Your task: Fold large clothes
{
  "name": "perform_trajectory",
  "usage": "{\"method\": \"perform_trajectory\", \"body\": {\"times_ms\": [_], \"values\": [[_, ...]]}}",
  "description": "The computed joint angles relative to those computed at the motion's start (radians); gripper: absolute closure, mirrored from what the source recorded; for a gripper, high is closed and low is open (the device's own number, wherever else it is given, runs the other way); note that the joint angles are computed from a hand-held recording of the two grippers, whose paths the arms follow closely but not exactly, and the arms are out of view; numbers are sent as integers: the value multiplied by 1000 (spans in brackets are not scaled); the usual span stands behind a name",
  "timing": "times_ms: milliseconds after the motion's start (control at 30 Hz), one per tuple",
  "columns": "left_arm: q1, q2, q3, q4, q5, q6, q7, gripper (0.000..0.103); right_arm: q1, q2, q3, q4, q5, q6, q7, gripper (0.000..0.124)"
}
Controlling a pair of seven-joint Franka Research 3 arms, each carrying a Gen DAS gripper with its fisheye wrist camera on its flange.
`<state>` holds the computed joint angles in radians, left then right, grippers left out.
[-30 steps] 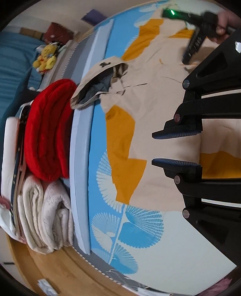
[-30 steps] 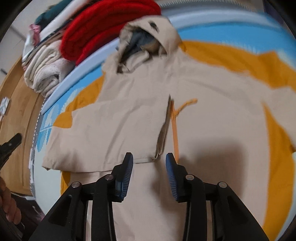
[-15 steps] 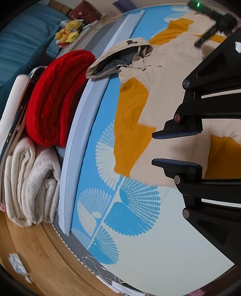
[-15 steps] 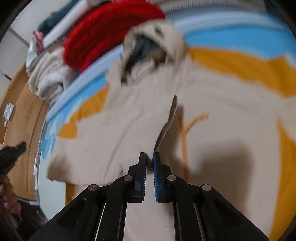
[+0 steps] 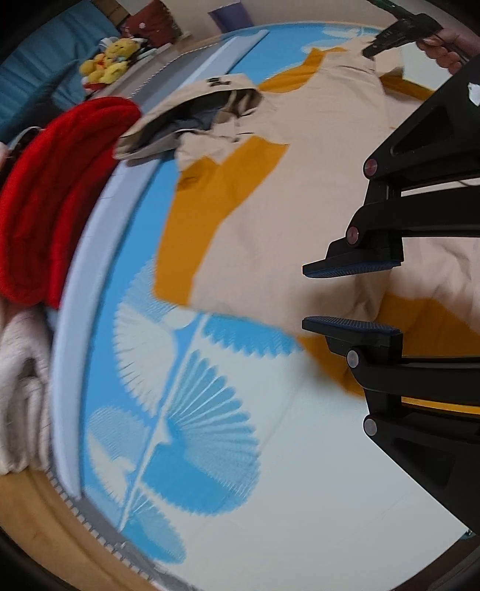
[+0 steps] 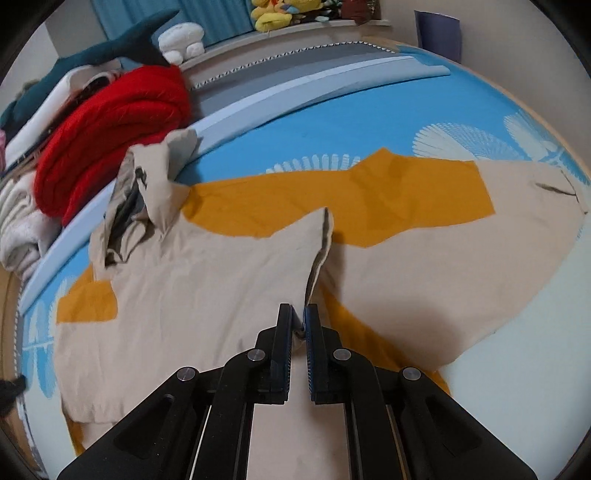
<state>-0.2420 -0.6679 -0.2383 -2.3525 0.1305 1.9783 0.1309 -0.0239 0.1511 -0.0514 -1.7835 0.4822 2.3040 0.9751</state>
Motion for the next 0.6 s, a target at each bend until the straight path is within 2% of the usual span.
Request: {"method": "perform_trajectory", "body": {"times_ms": [133, 200, 267, 367, 467, 533, 600], "values": [[-33, 54, 24, -23, -58, 59, 51, 85, -11, 26, -4, 41, 9, -18, 6, 112], [-43, 73, 32, -33, -82, 73, 82, 84, -3, 29, -14, 32, -34, 45, 65, 111], [-51, 87, 40, -51, -116, 75, 101, 85, -19, 53, -12, 57, -8, 46, 66, 110], [-52, 95, 48, -81, -168, 64, 97, 85, -53, 96, 8, 117, 76, -60, 18, 109], [-51, 103, 42, -77, -191, 48, 89, 85, -81, 191, 29, 231, 89, -279, 13, 108], [-46, 116, 25, -46, -162, 22, 92, 85, -49, 233, 4, 262, -7, -329, 73, 108], [-48, 130, 19, -34, -147, 14, 106, 83, -40, 244, -4, 256, -53, -326, 110, 108]]}}
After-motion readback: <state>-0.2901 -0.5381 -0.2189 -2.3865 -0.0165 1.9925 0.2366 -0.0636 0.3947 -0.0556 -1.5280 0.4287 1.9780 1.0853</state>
